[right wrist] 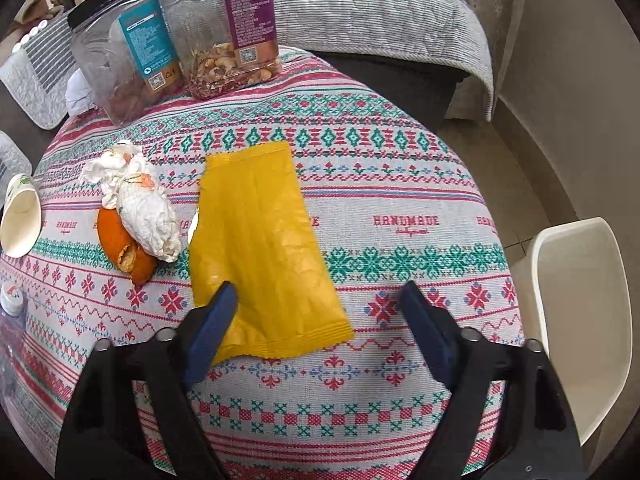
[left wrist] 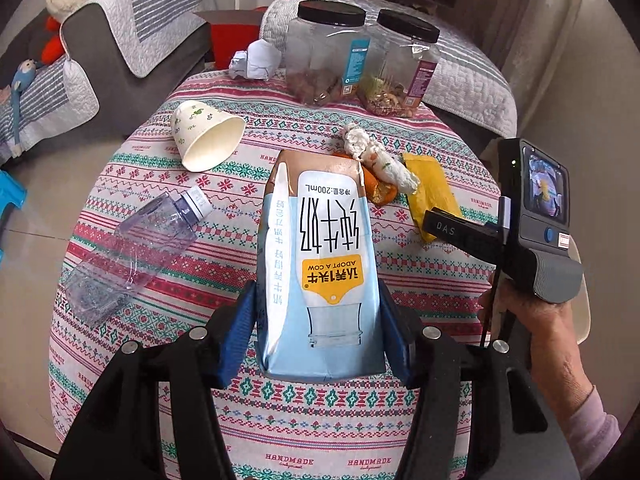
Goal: Collect trash
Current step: 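Grasp the light-blue milk carton with the left tool, then grasp the yellow packet with the right tool while the left tool holds the milk carton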
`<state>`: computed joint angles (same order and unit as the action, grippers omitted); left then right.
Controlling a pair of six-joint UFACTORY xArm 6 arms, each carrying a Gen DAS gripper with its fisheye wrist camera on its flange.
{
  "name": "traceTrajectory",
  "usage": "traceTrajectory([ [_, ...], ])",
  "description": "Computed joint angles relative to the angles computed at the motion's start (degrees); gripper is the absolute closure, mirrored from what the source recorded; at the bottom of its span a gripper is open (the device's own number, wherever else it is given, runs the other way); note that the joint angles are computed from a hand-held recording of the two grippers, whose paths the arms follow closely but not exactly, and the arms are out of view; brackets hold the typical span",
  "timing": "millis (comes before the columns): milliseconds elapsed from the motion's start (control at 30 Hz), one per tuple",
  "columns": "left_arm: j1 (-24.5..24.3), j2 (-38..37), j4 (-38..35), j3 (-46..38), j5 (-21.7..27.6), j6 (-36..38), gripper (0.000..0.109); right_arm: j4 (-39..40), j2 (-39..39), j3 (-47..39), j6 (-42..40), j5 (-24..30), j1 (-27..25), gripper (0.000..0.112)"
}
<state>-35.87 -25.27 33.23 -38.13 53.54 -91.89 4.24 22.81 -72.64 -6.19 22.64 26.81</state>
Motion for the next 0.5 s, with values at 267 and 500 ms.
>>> traceTrajectory([
  [267, -1.1, -0.2, 1.8, -0.8, 0.8, -1.5, 0.052, 7.7, -5.3, 4.9, -8.7, 0.9, -0.2, 0.112],
  [500, -2.3, -1.5, 3.2, -0.9, 2.3, -3.6, 0.052, 14.1, -13.7, 12.4, -16.6, -0.2, -0.3, 0.112],
])
